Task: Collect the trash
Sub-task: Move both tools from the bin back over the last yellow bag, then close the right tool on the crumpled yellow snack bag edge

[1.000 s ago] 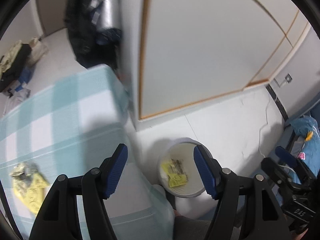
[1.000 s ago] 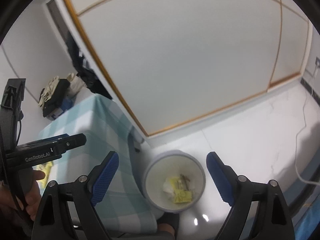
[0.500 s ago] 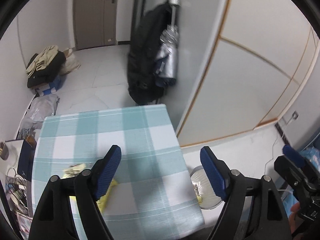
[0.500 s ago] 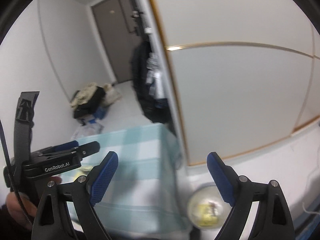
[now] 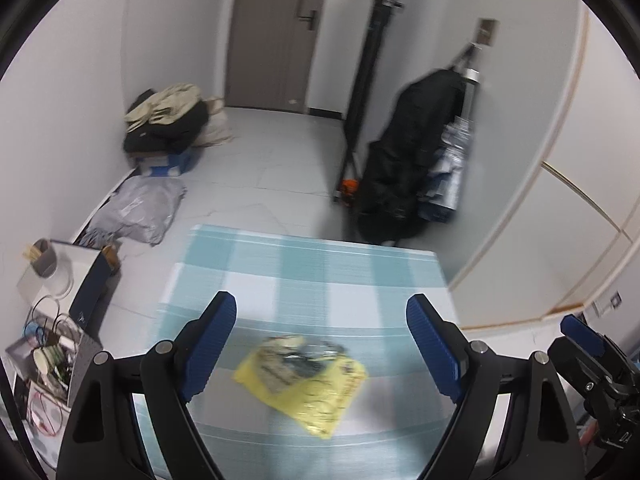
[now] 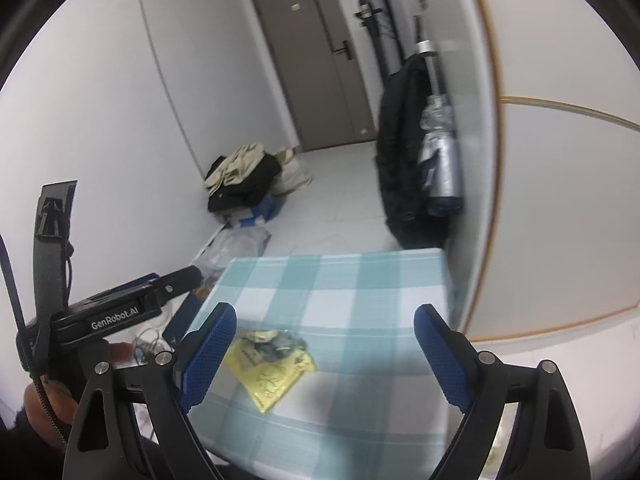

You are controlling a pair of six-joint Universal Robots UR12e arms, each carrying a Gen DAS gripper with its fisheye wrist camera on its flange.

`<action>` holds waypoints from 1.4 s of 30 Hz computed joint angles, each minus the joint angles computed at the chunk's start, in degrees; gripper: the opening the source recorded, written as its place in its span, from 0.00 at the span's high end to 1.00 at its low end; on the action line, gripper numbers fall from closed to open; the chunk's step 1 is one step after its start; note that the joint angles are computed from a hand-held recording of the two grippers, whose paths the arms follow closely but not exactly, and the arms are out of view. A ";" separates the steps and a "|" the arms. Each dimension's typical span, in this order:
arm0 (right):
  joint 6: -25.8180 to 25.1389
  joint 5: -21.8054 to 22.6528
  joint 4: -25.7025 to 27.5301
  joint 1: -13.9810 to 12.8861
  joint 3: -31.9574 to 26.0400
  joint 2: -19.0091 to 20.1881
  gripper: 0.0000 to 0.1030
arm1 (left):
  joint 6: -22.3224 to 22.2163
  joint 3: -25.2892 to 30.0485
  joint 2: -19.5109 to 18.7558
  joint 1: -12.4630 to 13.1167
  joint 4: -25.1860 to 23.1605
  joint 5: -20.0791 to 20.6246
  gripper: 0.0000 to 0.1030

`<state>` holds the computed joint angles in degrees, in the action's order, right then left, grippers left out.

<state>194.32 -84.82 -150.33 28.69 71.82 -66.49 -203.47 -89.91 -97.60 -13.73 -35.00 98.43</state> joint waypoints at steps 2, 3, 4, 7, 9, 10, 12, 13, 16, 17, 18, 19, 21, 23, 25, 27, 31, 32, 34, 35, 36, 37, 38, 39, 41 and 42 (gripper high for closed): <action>-1.36 -0.02 1.37 0.62 -1.77 1.39 0.12 | -1.38 -1.12 0.60 1.23 0.14 -0.25 0.18; -1.99 0.11 2.17 0.86 -2.60 2.00 0.12 | -1.98 -1.63 0.85 1.85 0.34 -0.58 0.18; -2.88 0.79 2.86 1.03 -3.32 2.60 0.12 | -2.45 -1.99 1.14 2.26 0.27 -0.67 0.18; -5.50 2.07 5.30 1.64 -5.48 4.30 0.12 | -4.33 -3.10 1.78 3.58 0.54 -0.68 0.18; -7.63 2.45 8.27 2.06 -7.83 6.00 0.12 | -5.45 -3.55 2.04 4.22 0.12 -0.83 0.18; -8.35 2.63 9.49 2.26 -8.82 6.66 0.12 | -5.91 -3.74 2.16 4.56 -0.09 -1.31 0.18; -10.69 3.44 12.33 2.58 -11.34 8.50 0.12 | -6.85 -4.11 2.44 5.25 -1.06 -2.13 0.18; -12.25 3.49 13.88 2.82 -12.70 9.47 0.12 | -7.23 -4.22 2.51 5.47 -1.46 -2.10 0.18; -17.95 4.41 19.00 3.42 -17.18 12.66 0.12 | -9.32 -4.90 3.05 6.83 -2.68 -3.56 0.18; -19.38 4.72 20.58 3.59 -18.48 13.54 0.13 | -9.77 -5.02 3.19 7.24 -3.19 -4.01 0.18; -20.84 5.66 21.80 3.61 -19.69 14.48 0.13 | -10.15 -5.02 3.27 7.49 -3.66 -4.10 0.18; -21.95 6.90 23.05 3.60 -20.93 15.48 0.13 | -10.39 -5.01 3.33 7.66 -3.97 -3.91 0.18; -23.59 9.20 26.10 3.50 -23.40 17.24 0.13 | -10.65 -5.06 3.42 7.92 -4.11 -3.45 0.18; -25.59 10.04 28.18 3.65 -25.41 18.72 0.13 | -10.77 -5.49 3.61 8.27 -3.51 -3.66 0.18; -27.44 9.82 30.27 3.89 -27.36 20.09 0.13 | -11.42 -5.59 3.72 8.74 -4.06 -4.40 0.18; -28.87 9.93 31.98 4.08 -29.01 21.21 0.14 | -12.19 -5.77 3.82 9.24 -4.03 -5.16 0.18; -30.53 9.77 35.65 4.43 -32.26 23.36 0.21 | -12.73 -5.63 3.72 9.58 -4.78 -5.48 0.18; -30.36 9.38 36.97 4.50 -33.25 23.96 0.28 | -12.86 -5.61 3.68 9.64 -4.88 -5.73 0.18; -29.53 9.33 39.94 4.50 -35.60 25.23 0.40 | -12.81 -5.42 3.53 9.67 -5.36 -5.94 0.18; -29.45 9.14 39.89 4.50 -35.72 25.31 0.45 | -12.74 -5.36 3.46 9.65 -5.56 -5.88 0.18; -29.44 8.57 39.38 4.54 -35.44 25.18 0.49 | -12.70 -5.35 3.42 9.63 -5.83 -5.70 0.18; -29.33 8.39 39.81 4.57 -35.99 25.45 0.52 | -12.76 -5.28 3.36 9.66 -6.23 -5.59 0.18; -29.16 8.81 40.00 4.47 -36.05 25.44 0.60 | -12.80 -5.23 3.29 9.78 -6.41 -5.80 0.18; -28.91 9.32 40.22 4.36 -36.16 25.47 0.62 | -12.87 -5.20 3.27 9.87 -6.67 -5.99 0.18; -28.01 9.69 40.45 4.18 -36.16 25.43 0.63 | -13.00 -5.01 3.19 9.86 -7.39 -5.82 0.18; -27.31 9.77 40.42 4.09 -36.07 25.37 0.63 | -12.94 -4.97 3.14 9.84 -7.49 -5.70 0.18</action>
<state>167.00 -75.05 -109.91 32.78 35.75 -41.11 -216.41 -94.88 -94.46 -3.88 -42.48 92.73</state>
